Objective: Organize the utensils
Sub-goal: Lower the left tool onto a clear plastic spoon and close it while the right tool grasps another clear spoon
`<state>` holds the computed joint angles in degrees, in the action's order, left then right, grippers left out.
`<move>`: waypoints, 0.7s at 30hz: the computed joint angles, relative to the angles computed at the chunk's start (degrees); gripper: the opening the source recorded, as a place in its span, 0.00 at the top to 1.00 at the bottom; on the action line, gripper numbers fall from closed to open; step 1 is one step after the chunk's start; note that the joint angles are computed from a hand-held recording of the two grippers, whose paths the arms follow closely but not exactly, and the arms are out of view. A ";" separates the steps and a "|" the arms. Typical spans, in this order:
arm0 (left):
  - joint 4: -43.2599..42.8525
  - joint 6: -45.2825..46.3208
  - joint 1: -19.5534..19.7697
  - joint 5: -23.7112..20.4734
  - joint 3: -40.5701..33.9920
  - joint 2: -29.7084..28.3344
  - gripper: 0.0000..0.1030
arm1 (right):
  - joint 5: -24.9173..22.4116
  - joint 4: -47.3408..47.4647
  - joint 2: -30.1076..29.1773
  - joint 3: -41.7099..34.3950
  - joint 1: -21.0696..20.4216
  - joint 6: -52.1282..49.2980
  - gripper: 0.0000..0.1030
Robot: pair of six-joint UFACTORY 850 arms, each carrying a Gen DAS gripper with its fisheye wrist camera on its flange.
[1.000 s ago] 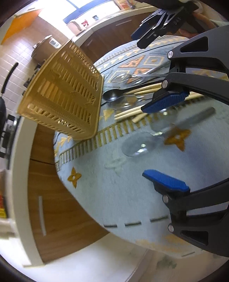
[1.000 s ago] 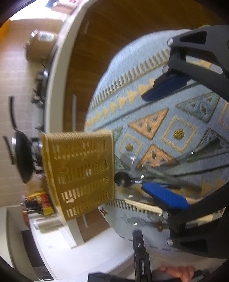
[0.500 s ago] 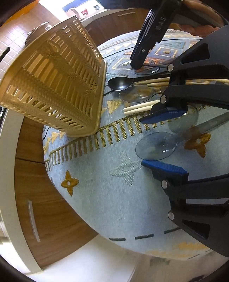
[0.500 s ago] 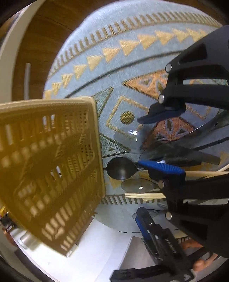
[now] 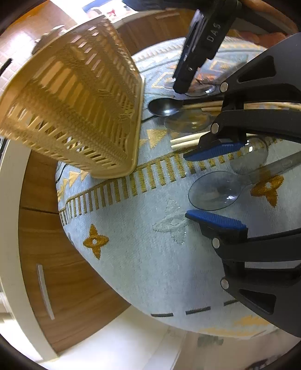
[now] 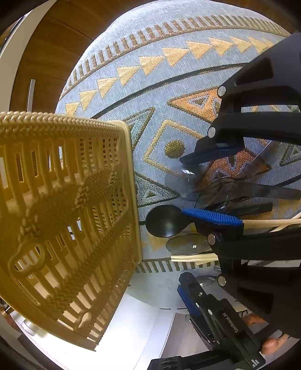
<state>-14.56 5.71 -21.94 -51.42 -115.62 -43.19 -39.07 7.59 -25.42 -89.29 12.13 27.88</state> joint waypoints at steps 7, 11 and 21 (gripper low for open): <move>10.73 -5.41 -2.76 2.69 2.93 1.99 0.69 | -2.33 -5.65 -0.64 -0.85 1.80 3.58 0.71; 9.82 -4.10 -2.74 5.13 6.13 4.01 0.70 | -0.14 -6.17 0.62 1.17 2.15 3.42 0.71; -10.02 15.62 -1.03 27.57 26.84 19.14 0.71 | 17.86 -16.04 13.85 16.93 5.48 8.30 0.71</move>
<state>-24.58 21.33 -22.98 -23.85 -88.78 -24.05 -21.21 -8.45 -11.57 -72.36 17.60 36.17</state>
